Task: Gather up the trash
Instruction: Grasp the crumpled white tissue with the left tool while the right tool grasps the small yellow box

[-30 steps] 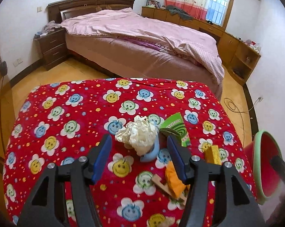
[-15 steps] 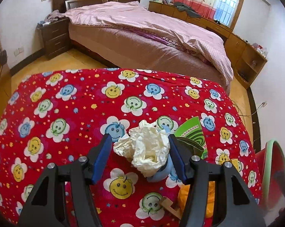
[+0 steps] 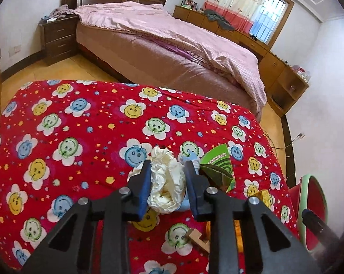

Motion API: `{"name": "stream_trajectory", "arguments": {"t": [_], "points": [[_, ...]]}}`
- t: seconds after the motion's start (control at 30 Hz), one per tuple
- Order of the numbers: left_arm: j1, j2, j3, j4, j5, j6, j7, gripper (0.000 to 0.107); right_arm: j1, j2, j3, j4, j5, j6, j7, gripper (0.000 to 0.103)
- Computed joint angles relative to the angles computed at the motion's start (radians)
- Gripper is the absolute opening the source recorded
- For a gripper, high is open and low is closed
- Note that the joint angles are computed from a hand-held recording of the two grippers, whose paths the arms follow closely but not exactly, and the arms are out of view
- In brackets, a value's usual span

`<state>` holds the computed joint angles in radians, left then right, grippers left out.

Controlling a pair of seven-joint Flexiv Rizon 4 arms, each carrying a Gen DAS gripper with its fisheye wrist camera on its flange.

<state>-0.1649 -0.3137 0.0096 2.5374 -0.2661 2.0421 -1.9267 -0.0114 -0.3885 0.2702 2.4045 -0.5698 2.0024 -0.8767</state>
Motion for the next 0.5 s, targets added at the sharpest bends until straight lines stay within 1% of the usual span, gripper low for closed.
{"name": "stream_trajectory", "arguments": {"t": [0.17, 0.2, 0.27, 0.37, 0.5], "points": [[0.016, 0.006, -0.008, 0.017, 0.014, -0.004, -0.023, 0.029, 0.016, -0.005, 0.006, -0.003, 0.0, -0.005, 0.0, 0.081], [0.035, 0.006, -0.02, 0.018, 0.03, -0.01, -0.038, 0.031, 0.021, -0.005, 0.006, -0.002, 0.002, -0.005, -0.002, 0.081], [0.088, 0.004, -0.052, 0.017, 0.078, -0.025, -0.076, 0.042, 0.024, -0.003, 0.008, -0.001, 0.002, -0.006, -0.003, 0.081], [0.095, -0.007, -0.052, 0.013, 0.092, -0.031, -0.102, 0.049, 0.036, 0.002, 0.004, 0.001, 0.01, -0.009, -0.009, 0.081], [0.167, -0.014, -0.098, 0.011, 0.169, -0.03, -0.153, 0.049, 0.041, 0.006, 0.006, 0.001, 0.016, -0.015, -0.011, 0.081]]}}
